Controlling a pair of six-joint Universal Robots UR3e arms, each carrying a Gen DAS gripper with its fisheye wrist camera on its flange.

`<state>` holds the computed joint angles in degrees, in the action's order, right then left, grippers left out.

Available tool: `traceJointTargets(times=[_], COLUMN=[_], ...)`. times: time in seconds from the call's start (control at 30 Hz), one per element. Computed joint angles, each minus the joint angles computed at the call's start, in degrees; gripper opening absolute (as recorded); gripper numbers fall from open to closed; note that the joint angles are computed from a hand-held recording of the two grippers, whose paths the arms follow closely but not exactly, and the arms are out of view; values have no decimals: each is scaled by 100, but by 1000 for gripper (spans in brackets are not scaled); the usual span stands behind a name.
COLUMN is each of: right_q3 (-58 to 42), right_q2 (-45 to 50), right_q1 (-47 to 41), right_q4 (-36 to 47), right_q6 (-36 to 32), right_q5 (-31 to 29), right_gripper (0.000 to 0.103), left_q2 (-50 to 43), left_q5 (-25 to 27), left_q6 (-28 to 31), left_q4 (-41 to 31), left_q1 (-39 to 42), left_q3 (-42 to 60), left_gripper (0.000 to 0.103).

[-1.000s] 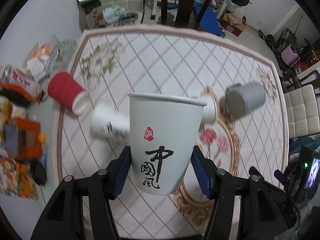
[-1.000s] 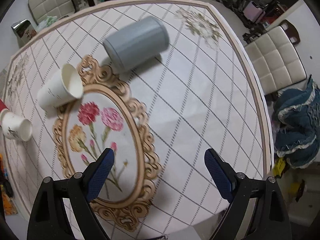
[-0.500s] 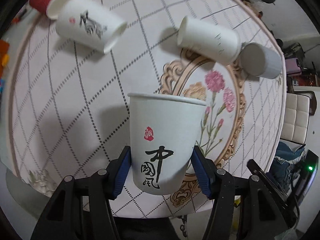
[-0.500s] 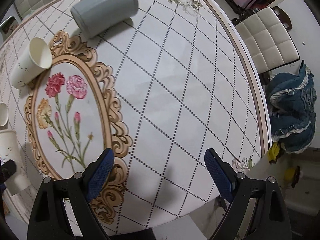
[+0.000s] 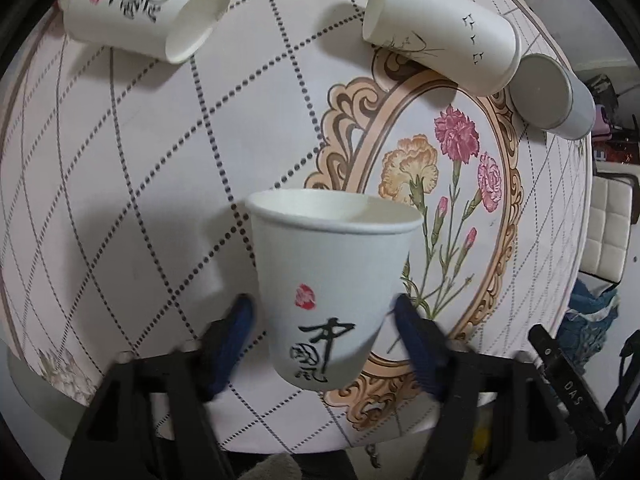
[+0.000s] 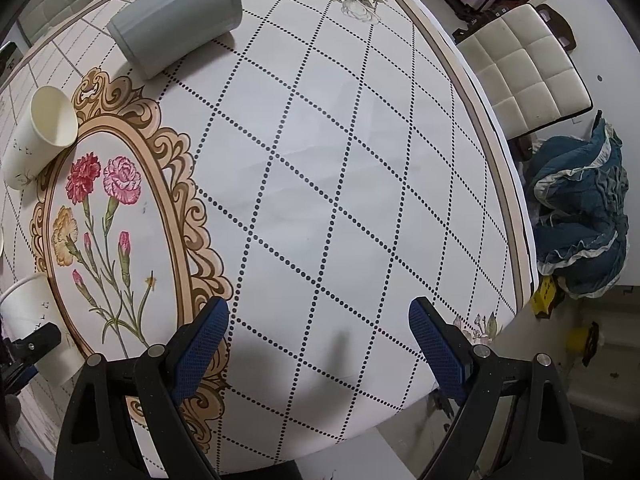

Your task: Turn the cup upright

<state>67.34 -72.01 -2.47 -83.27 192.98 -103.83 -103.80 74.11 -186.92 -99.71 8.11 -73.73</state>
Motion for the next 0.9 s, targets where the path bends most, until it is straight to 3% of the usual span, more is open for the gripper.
traceJointTargets(times=[0.1, 0.33, 0.5, 0.67, 0.8, 0.9], right_q3=[45, 85, -108, -786, -1762, -2584], right_q2=[-26, -88, -158, -18, 462, 975], right_q1=[-57, -58, 1, 311, 836, 1263], right_q4=[-40, -55, 103, 451, 854, 1149], right_q6=[-37, -3, 49, 48, 2, -31], right_q5=[20, 72, 185, 414, 639, 757], right_gripper=[93, 93, 93, 93, 93, 93], left_q2=[4, 197, 804, 1634, 2305, 2624], left_q5=[77, 284, 536, 1178, 1201, 1266], left_q6=[53, 267, 864, 1503, 1956, 1927], left_q4=[21, -144, -106, 580, 922, 1093], left_q1=[-57, -21, 385, 932, 1699, 1957], left_q3=[26, 241, 591, 324, -309, -866], left_gripper=[99, 99, 99, 99, 103, 103])
